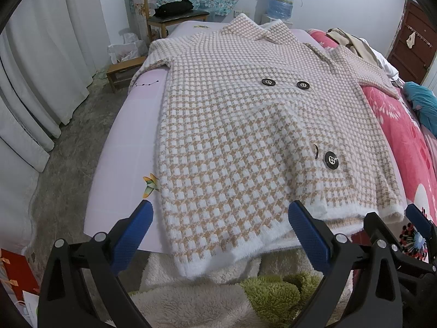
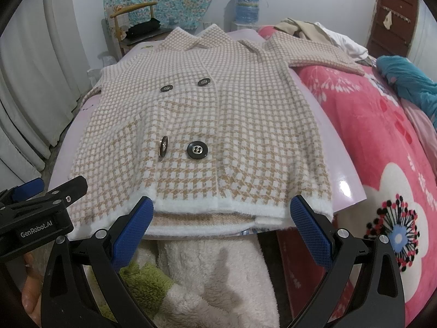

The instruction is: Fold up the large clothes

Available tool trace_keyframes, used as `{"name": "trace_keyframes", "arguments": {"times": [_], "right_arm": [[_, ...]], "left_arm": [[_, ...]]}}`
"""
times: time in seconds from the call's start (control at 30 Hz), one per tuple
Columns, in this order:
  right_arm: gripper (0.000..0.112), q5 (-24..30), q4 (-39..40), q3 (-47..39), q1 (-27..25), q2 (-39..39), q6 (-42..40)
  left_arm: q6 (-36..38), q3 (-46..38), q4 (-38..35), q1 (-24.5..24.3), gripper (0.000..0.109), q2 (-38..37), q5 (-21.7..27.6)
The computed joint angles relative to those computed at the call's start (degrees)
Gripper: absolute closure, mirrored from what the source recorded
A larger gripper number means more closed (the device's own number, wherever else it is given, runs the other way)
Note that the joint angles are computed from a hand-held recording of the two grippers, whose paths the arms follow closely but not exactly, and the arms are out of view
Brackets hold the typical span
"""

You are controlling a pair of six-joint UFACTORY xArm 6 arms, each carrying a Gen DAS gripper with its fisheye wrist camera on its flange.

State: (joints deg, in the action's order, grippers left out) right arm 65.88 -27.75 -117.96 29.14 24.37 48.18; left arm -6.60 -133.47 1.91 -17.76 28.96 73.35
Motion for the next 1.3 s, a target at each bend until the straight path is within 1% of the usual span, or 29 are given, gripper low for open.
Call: {"name": "trace_keyframes", "arguments": {"times": [1.3], "right_arm": [[0.017,0.8,-0.1,-2.2,0.2,1.3,-0.5]], "left_arm": [[0.2,-1.5,-0.3,0.3,0.011,0.7,0.9]]}}
